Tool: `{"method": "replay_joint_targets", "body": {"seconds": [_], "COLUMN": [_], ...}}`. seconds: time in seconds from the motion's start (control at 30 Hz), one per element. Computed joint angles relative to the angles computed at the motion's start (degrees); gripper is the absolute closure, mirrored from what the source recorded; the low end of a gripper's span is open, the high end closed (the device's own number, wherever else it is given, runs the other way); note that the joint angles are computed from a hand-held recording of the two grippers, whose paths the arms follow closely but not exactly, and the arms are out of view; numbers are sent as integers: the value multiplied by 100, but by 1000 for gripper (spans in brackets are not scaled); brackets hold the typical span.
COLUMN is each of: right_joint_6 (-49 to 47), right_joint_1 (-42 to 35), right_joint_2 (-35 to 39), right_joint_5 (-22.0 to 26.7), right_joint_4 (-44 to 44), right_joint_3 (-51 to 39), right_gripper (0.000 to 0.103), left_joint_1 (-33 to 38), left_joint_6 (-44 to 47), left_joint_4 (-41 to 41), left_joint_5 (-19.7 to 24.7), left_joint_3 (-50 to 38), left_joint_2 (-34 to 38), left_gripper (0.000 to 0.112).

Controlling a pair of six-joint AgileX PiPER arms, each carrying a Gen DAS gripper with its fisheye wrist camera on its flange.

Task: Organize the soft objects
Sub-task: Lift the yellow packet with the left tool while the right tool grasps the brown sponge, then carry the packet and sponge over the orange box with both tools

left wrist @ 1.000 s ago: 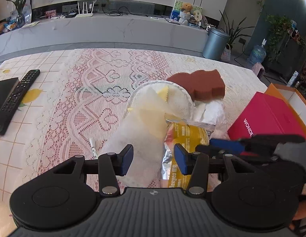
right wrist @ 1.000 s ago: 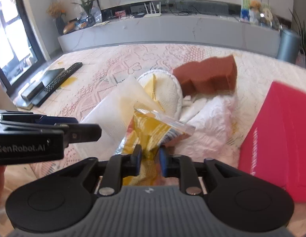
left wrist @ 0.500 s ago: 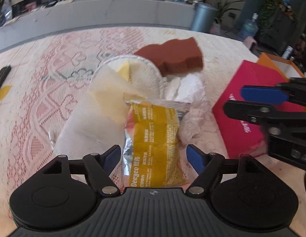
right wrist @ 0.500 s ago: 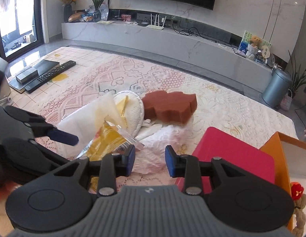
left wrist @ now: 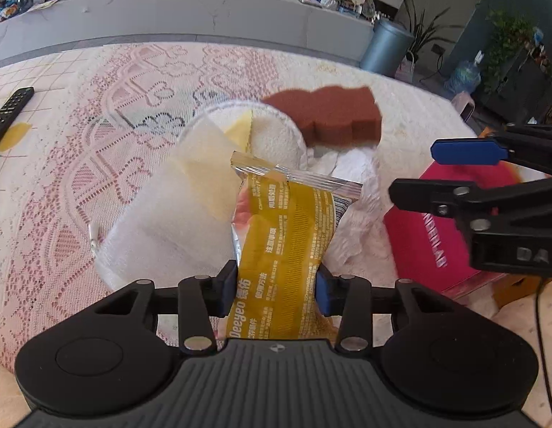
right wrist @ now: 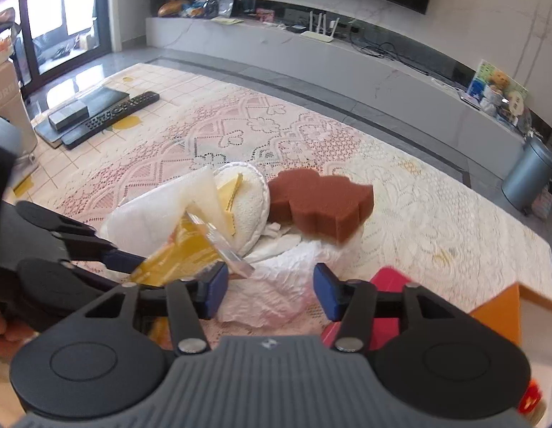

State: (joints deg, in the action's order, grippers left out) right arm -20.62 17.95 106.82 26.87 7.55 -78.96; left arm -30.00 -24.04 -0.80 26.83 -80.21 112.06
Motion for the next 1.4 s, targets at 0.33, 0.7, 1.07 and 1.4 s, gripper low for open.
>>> {"method": "replay_joint_targets", "body": {"seconds": [0.33, 0.7, 1.07, 1.4], "right_joint_6": [-408, 890, 1154, 1037], "right_joint_1": [-159, -22, 21, -356], "right_joint_2": [2053, 3531, 2174, 937], "right_joint_5": [2370, 3564, 2154, 1967], "right_joint_4": [-747, -1130, -1486, -77], "right_joint_3": [-3700, -5849, -3700, -2413], "right_gripper": [14, 40, 52, 51], "left_joint_1": [345, 491, 341, -22], "left_joint_6": [-957, -547, -871, -1726], "left_joint_4": [643, 223, 562, 1351], "left_joint_5": [191, 115, 125, 426], "left_joint_3": [-340, -636, -420, -258], "left_joint_2": [-153, 177, -178, -671], "left_gripper": [64, 64, 64, 64]}}
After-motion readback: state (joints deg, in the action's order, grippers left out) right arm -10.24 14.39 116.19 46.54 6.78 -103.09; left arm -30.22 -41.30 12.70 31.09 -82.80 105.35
